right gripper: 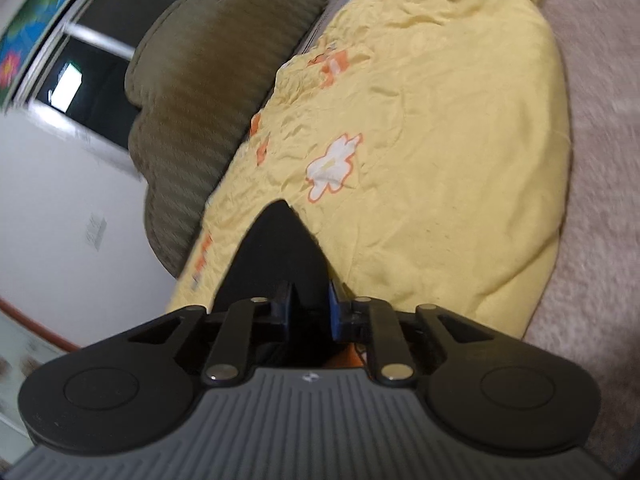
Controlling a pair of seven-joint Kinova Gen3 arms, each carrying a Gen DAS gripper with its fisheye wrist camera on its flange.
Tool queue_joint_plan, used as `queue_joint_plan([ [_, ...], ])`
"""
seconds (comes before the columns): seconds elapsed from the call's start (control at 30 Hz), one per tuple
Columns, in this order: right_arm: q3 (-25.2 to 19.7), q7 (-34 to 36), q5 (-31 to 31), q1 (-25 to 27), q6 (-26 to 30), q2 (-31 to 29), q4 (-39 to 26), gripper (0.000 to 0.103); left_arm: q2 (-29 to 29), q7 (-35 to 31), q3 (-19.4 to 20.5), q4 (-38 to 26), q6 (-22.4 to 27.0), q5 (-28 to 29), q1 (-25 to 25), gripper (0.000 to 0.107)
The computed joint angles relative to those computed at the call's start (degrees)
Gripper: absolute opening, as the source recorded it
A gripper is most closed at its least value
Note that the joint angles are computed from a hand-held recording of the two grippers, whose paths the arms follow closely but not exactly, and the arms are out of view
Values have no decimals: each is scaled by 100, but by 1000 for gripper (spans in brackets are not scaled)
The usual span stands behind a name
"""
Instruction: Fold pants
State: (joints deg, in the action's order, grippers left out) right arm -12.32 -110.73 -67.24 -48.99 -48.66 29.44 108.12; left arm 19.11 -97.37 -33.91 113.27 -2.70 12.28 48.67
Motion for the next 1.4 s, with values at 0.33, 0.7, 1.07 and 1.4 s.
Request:
queue_joint_plan([
  [0.33, 151, -523, 155, -461, -556, -143, 533, 50, -15, 4, 100, 6, -3, -3, -98, 98],
  [0.7, -956, -2940, 1281, 167, -1971, 227, 996, 63, -21, -10, 128, 5, 0, 11, -124, 98],
  [1.07, 131, -2131, 989, -362, -1035, 289, 176, 70, -20, -31, 131, 9, -9, 26, -127, 98],
  [1.4, -542, -799, -725, 6, -1014, 508, -633, 10, -51, -83, 284, 21, -24, 33, -269, 98],
])
